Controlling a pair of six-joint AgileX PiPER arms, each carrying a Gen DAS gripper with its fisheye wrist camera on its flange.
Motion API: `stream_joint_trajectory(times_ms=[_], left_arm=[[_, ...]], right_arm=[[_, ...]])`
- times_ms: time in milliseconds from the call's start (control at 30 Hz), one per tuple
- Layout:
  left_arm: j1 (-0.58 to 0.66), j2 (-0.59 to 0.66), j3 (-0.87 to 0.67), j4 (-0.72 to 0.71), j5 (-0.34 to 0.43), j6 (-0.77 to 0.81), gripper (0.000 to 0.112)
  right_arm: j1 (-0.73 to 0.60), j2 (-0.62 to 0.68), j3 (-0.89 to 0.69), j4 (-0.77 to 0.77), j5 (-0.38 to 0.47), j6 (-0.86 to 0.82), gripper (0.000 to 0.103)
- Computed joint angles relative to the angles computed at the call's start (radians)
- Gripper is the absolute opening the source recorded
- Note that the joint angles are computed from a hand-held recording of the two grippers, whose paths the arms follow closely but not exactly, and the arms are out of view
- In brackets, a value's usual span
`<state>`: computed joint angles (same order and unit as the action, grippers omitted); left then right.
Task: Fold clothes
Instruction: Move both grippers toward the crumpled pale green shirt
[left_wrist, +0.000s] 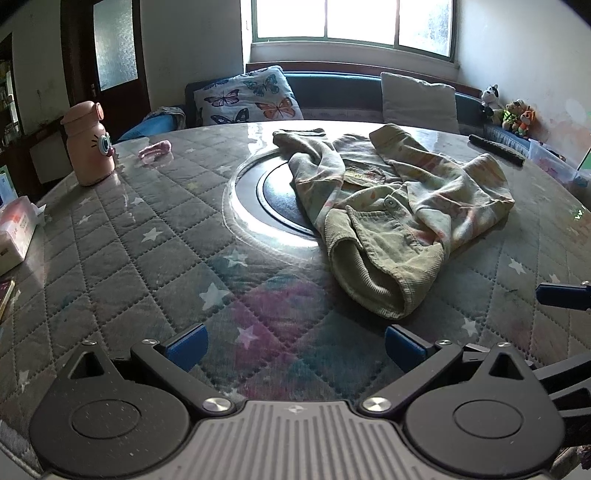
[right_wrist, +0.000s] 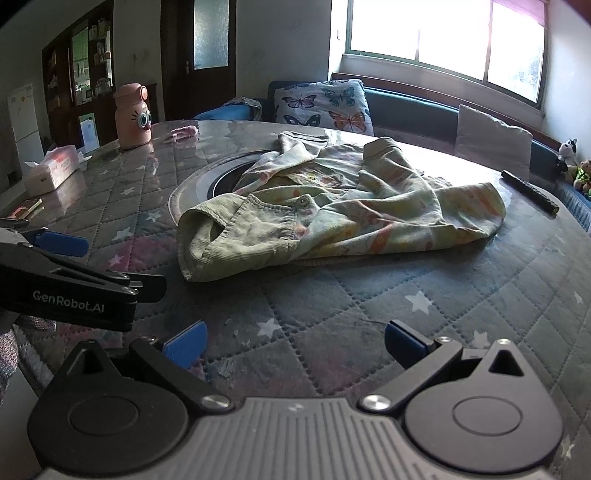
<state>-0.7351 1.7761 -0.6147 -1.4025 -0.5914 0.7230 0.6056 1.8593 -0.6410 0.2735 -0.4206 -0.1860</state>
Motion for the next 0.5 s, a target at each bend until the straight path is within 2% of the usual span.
stream_joint_trajectory(times_ms=[500], left_arm=[[0.089,-0.004,-0.069,0.005,0.039,0.109,0.103]], right_arm=[[-0.028,0.029,-0.132,0.001,0.113,-0.064,0.103]])
